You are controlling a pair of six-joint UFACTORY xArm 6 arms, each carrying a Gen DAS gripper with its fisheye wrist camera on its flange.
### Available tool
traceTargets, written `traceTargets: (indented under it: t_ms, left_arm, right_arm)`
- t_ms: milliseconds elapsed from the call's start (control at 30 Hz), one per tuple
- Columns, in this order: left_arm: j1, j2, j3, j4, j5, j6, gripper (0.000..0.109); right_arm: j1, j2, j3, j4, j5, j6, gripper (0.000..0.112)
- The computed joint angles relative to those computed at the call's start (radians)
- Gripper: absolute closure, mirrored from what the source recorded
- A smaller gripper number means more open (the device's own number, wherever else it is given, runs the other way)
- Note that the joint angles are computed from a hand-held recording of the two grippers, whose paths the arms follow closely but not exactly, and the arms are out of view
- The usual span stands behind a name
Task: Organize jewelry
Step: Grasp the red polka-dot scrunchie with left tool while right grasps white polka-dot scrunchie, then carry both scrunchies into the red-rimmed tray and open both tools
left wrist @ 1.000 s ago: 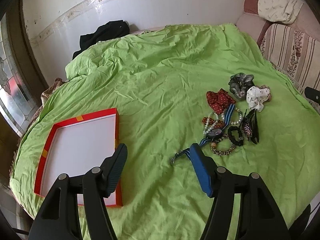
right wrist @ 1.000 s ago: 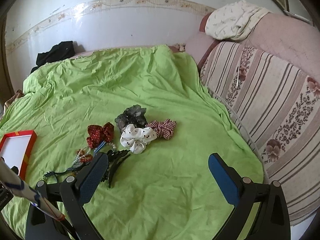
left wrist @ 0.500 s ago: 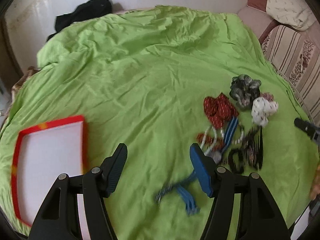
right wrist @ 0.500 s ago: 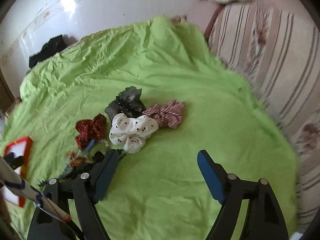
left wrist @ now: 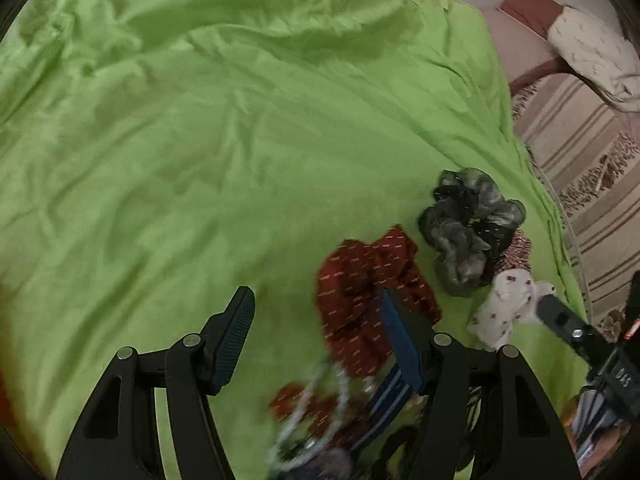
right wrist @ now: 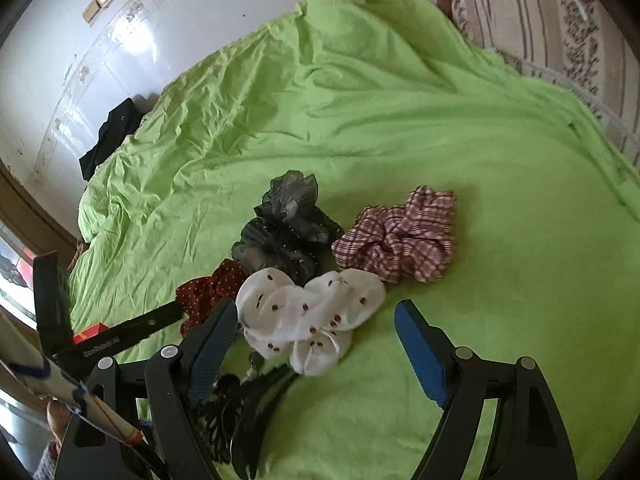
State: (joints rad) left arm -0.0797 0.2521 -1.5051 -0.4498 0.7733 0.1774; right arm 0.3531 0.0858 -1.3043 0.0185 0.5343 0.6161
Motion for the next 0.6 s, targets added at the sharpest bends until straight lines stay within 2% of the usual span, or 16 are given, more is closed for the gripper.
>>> traceTargets:
  t_ms: [67,100,133,167,200,233,400,600]
  left_arm:
    - [-0.014,0.02,-0.018,-0.021,0.004,0.025,0.045]
    - [-0.019,0.03,-0.03,-0.023,0.01,0.03,0.045]
    - [-0.024,0.042,-0.044,-0.028,0.017,0.038,0.052]
    - [-0.029,0.054,-0.058,-0.025,0.025,0.035,0.061]
    - [-0.032,0.075,-0.086,-0.021,0.046,0.027,0.091]
    - [-0.03,0.095,-0.116,-0.027,0.086,0.017,0.102]
    - [-0.027,0.009,-0.029,-0.014,0.019,0.006,0.102]
    - [0.029,-0.239,0.156,-0.015,-0.008,0.039,0.102]
  right_arm:
    - [0.001,0.02,-0.015,0.002,0.001,-0.009,0.029]
    - [0.002,0.03,-0.022,-0.007,0.002,-0.005,0.033]
    - [0.003,0.042,-0.033,-0.007,0.012,-0.009,0.05]
    - [0.003,0.055,-0.048,0.005,0.03,-0.022,0.071]
    - [0.002,0.063,-0.056,0.024,0.041,-0.036,0.08]
    - [0.001,0.068,-0.059,0.048,0.044,-0.055,0.094]
    - [0.01,0.003,-0.009,-0.003,0.022,-0.023,0.102]
    - [0.064,-0.102,0.009,-0.138,0.053,0.054,0.103]
